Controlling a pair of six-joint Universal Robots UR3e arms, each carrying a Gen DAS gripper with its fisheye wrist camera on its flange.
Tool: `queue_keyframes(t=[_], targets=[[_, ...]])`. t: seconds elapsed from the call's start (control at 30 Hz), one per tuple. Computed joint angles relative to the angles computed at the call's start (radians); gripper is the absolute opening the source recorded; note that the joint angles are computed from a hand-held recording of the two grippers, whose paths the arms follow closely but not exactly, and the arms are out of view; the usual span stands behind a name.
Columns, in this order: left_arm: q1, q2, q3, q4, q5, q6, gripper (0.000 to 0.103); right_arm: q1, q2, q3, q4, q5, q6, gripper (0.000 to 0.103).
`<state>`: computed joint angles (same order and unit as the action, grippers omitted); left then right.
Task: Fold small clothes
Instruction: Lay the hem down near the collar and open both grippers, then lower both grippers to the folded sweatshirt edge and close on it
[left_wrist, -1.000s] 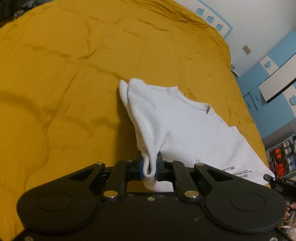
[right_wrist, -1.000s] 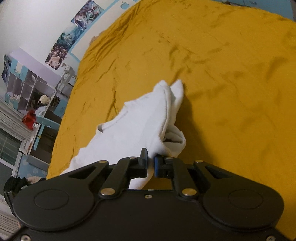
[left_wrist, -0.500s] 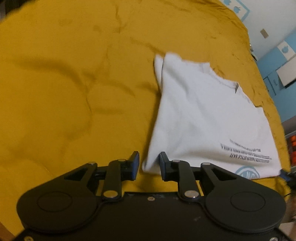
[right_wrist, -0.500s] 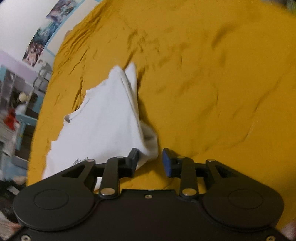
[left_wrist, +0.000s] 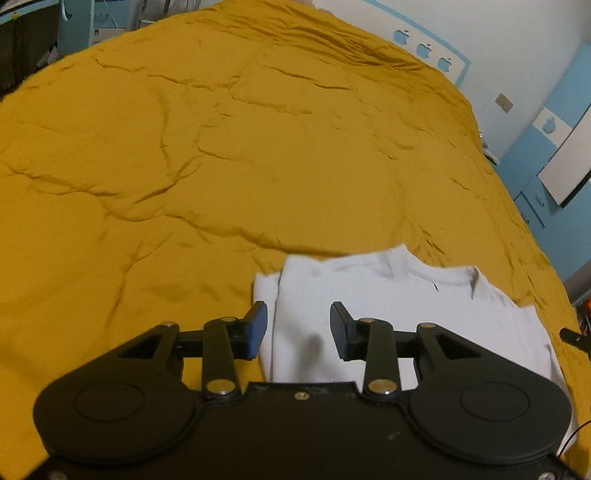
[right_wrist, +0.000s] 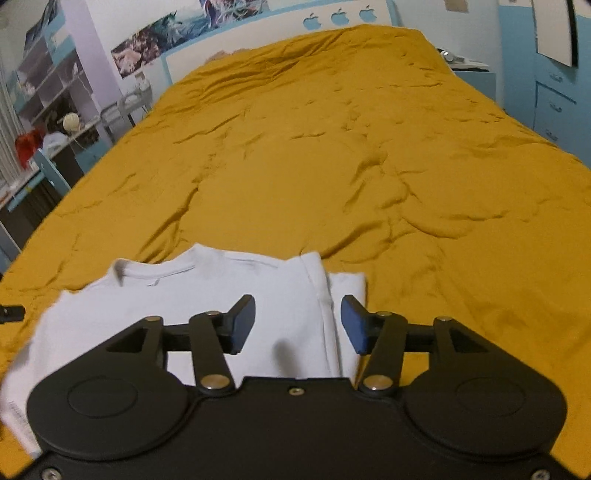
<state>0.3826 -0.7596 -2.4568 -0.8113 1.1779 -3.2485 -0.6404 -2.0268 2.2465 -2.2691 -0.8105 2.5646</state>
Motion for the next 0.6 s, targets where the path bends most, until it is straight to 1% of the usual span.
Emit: queue_keyframes(t=[0.03,0.07,0.1,0.13,0.2,0.23,0.3,0.33,0.37,0.4,0.47,0.53,0.6], targets=[[-0.027,-0.084,-0.010,0.102,0.016,-0.024,0.036,0.038,0.073,-0.008,-0.086,-0.019,0.040,0.053],[-0.053,-0.164,-0.004,0.174,0.035,-0.039,0.036,0.064,0.123,-0.020,-0.132,-0.030,0.061,0.053],[-0.073,-0.212,0.008,0.208,0.048,-0.046,0.036,0.076,0.159,-0.030,-0.155,-0.035,0.065,0.053],[-0.080,-0.248,0.012,0.234,0.051,-0.041,0.038,0.083,0.187,-0.037,-0.172,-0.036,0.064,0.053],[-0.125,-0.343,0.035,0.300,0.085,-0.057,0.041,0.098,0.220,-0.044,-0.199,-0.037,0.072,0.054],[-0.140,-0.362,0.048,0.299,0.095,-0.055,0.041,0.107,0.241,-0.048,-0.213,-0.041,0.073,0.054],[-0.168,-0.420,0.049,0.346,0.116,-0.047,0.039,0.136,0.281,-0.064,-0.242,-0.059,0.085,0.054],[-0.202,-0.480,0.060,0.396,0.150,-0.058,0.027,0.145,0.297,-0.072,-0.242,-0.064,0.077,0.047],[-0.239,-0.536,0.071,0.448,0.193,-0.066,0.006,0.162,0.309,-0.072,-0.274,-0.087,0.087,0.027],[-0.253,-0.551,0.069,0.476,0.207,-0.062,0.006,0.166,0.313,-0.072,-0.283,-0.099,0.081,0.022],[-0.268,-0.559,0.046,0.553,0.231,-0.089,0.005,0.139,0.294,-0.059,-0.271,-0.056,0.068,0.018],[-0.264,-0.549,0.018,0.625,0.237,-0.112,0.005,0.125,0.274,-0.033,-0.318,-0.039,0.079,0.017],[-0.259,-0.550,0.003,0.677,0.238,-0.142,0.005,0.124,0.278,-0.016,-0.379,-0.040,0.123,0.016]])
